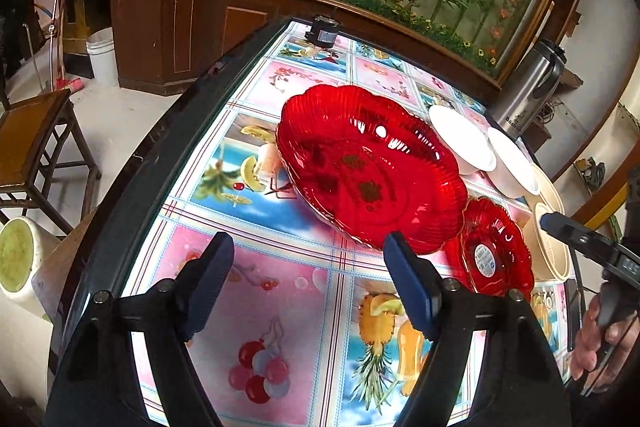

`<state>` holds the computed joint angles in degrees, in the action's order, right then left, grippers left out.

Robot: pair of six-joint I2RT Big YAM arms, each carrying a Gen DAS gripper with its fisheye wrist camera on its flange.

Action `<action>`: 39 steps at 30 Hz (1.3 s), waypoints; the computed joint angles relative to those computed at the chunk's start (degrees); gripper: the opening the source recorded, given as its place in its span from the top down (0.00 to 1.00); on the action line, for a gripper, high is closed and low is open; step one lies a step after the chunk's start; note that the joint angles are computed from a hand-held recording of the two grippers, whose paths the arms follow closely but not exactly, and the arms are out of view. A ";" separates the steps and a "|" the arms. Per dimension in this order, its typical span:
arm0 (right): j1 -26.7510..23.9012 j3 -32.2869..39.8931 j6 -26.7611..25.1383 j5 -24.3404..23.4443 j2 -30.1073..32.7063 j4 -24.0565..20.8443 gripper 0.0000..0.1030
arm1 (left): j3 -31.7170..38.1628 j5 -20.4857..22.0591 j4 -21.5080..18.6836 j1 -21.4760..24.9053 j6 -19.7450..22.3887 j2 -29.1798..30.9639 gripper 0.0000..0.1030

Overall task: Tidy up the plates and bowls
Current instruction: 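Move the left gripper toward the large red glass plate, then grasp the rim of the large red 'WEDDING' plate with the left gripper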

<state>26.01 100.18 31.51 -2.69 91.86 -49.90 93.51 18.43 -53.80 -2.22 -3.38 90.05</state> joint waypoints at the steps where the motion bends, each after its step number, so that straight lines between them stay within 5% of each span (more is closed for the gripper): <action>1: -0.23 1.03 0.07 -0.30 0.91 -0.65 0.30 | 0.13 -0.02 -0.05 0.07 -0.11 0.06 0.25; 20: -1.83 19.99 2.38 -2.39 18.24 -12.57 0.33 | 0.02 2.44 -0.92 2.67 -0.59 1.06 0.25; 23: -1.91 21.36 2.30 -3.43 19.45 -13.70 0.54 | -0.05 2.60 -1.04 3.02 -0.58 1.34 0.25; 30: -1.41 21.45 2.43 -3.62 19.12 -12.75 0.76 | -0.09 2.89 -0.96 3.36 -0.78 1.84 0.25; 39: -1.37 20.78 2.10 -3.97 18.04 -12.18 0.71 | 0.46 3.00 -1.40 3.34 -0.78 2.36 0.25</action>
